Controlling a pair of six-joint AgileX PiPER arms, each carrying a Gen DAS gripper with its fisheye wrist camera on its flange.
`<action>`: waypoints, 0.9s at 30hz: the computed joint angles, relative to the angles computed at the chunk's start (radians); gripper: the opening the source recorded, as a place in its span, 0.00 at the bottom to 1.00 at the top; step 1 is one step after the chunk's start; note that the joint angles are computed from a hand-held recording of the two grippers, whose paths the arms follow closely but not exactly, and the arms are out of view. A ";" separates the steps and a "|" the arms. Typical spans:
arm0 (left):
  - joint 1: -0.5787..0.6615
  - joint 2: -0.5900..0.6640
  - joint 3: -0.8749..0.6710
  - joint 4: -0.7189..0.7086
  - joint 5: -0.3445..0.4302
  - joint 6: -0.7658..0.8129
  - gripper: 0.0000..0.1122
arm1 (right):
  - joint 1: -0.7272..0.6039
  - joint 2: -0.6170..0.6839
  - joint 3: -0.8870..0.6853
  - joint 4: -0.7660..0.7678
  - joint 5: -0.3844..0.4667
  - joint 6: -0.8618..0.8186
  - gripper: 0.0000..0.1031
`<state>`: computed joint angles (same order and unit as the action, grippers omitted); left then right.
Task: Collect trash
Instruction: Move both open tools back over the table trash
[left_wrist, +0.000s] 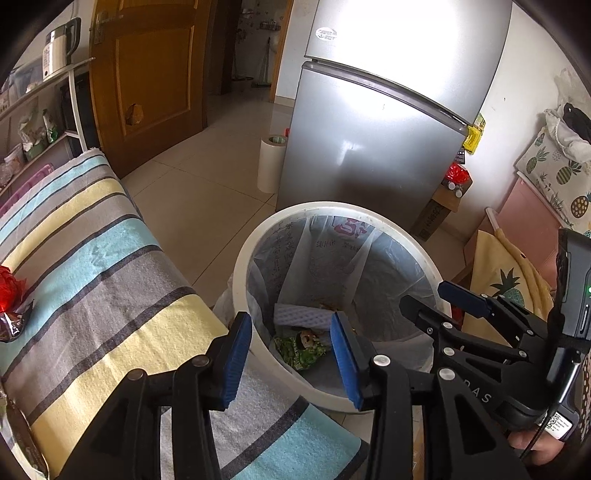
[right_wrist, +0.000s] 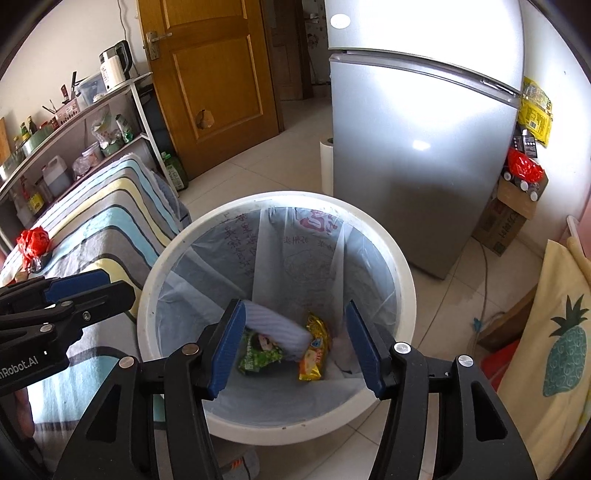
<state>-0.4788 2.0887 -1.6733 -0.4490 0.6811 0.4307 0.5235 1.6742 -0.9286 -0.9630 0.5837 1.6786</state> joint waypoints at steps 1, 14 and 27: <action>0.005 -0.010 0.012 -0.012 -0.003 0.009 0.39 | 0.008 -0.002 -0.004 -0.006 0.009 0.007 0.56; 0.081 -0.141 0.144 -0.045 -0.053 0.047 0.40 | 0.108 -0.010 -0.070 -0.035 0.093 0.049 0.56; 0.212 -0.292 0.310 -0.072 -0.124 0.102 0.40 | 0.207 0.057 -0.217 -0.046 0.132 0.012 0.56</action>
